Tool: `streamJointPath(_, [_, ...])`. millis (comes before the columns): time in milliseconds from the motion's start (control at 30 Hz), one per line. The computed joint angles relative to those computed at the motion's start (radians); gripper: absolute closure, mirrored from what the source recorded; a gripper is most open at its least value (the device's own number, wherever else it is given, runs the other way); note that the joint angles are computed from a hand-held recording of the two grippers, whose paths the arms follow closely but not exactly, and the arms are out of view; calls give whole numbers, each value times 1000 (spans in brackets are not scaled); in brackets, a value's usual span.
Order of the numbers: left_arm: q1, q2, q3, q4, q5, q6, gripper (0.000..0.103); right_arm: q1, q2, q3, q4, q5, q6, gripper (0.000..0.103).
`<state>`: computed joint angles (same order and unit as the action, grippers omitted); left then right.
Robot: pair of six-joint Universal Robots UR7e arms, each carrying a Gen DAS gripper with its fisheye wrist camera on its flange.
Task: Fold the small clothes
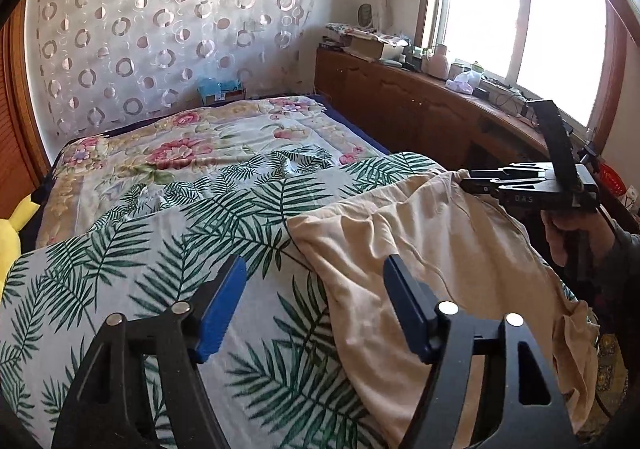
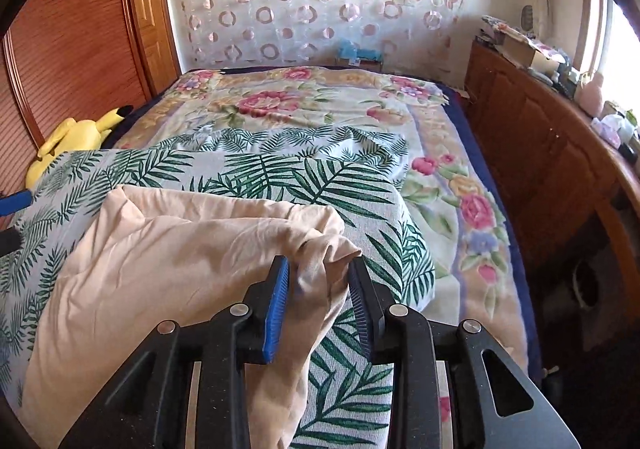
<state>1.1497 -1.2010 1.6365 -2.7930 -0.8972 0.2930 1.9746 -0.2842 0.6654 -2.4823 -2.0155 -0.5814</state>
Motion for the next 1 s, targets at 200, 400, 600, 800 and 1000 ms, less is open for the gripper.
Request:
streamJointPath(200, [32, 112, -143, 108, -17, 3, 52, -21, 16, -63, 79, 50, 15, 71])
streamJointPath(400, [54, 163, -212, 194, -14, -11, 52, -14, 41, -102, 114, 36, -15, 72])
streamJointPath(600, [72, 177, -239, 224, -34, -20, 55, -6, 12, -30, 36, 58, -86, 99])
streamJointPath(800, [71, 171, -232, 168, -49, 21, 95, -3, -52, 115, -204, 132, -144, 100])
streamJointPath(1000, [74, 148, -210, 73, -45, -1, 96, 0, -51, 163, -361, 153, -199, 100])
